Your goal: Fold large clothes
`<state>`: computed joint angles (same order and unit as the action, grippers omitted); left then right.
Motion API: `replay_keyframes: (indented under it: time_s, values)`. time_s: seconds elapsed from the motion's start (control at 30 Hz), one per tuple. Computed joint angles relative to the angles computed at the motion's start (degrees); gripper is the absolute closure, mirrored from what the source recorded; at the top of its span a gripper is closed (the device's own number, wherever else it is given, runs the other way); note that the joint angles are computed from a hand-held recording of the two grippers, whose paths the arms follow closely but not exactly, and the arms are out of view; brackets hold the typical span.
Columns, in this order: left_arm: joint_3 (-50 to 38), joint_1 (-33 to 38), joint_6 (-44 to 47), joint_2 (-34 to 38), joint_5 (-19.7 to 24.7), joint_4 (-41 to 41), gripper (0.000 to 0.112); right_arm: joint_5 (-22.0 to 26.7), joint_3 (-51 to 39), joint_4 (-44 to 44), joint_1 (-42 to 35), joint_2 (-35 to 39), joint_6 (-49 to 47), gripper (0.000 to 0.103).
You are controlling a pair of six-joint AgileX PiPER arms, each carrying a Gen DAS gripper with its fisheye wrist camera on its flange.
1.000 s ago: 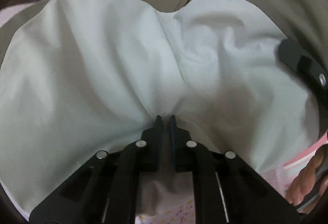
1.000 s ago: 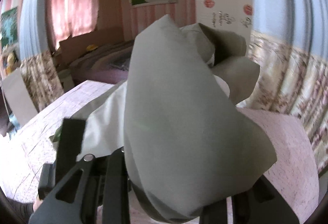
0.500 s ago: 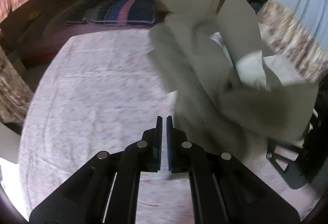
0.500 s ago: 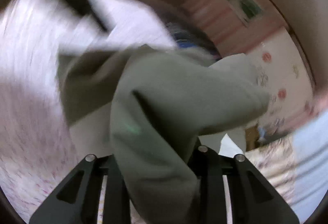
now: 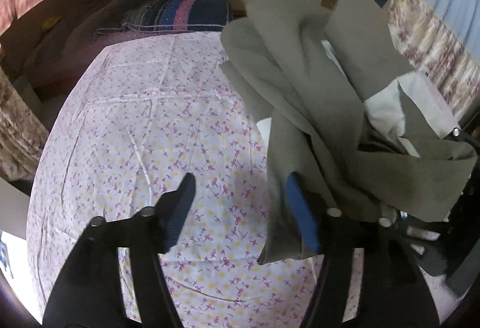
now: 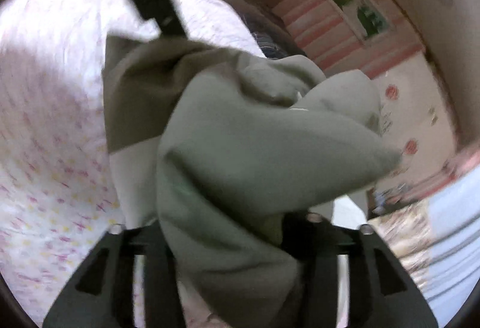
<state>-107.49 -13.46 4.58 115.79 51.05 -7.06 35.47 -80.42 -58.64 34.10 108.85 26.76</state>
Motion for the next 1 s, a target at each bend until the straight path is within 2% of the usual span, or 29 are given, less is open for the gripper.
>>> replay_keyframes:
  time_s: [0.03,0.07,0.2,0.3,0.4,0.57,0.67,0.83,0.9,1.0]
  values:
    - [0.09,0.12,0.22,-0.16,0.02,-0.22,0.046,-1.71,1.09,3.92,-0.97,-2.28,-1.87,0.031]
    - [0.13,0.00,0.25,-0.40,0.07,-0.16,0.046,-4.22,3.51,7.04,-1.98,-5.54,-2.93,0.024]
    - [0.52,-1.08,-0.40,-1.94,-0.12,0.55,0.044,-9.74,10.15,22.94,-6.92,-15.80,-13.70,0.023]
    - [0.87,-1.22,1.39,-3.99,-0.37,-2.77,0.027,-12.21,13.70,39.98,-12.52,-23.42,-26.89,0.022]
    - [0.13,-3.08,2.27,-5.79,-0.64,-3.80,0.023,-14.30,15.25,57.16,-21.55,-27.46,-38.41,0.017]
    - [-6.85,-8.89,3.09,-4.01,2.40,-5.50,0.016,-11.42,8.28,74.37,-33.39,-19.60,-44.69,0.017]
    - [-9.97,-12.32,0.84,-1.67,2.16,-2.69,0.012,-10.68,6.16,80.86,-36.05,-14.81,-46.38,0.017]
    - [-18.06,-12.00,0.67,5.07,6.55,-8.73,0.012,-9.47,5.73,95.33,-39.49,-9.32,-55.77,0.017]
    - [-16.32,-11.63,-0.48,3.93,5.35,-8.69,0.012,-10.46,6.82,99.17,-40.17,-9.46,-59.59,0.017]
    - [-13.46,-11.39,-0.93,0.75,4.47,-7.88,0.012,-12.21,6.10,96.17,-40.62,-9.36,-57.47,0.017]
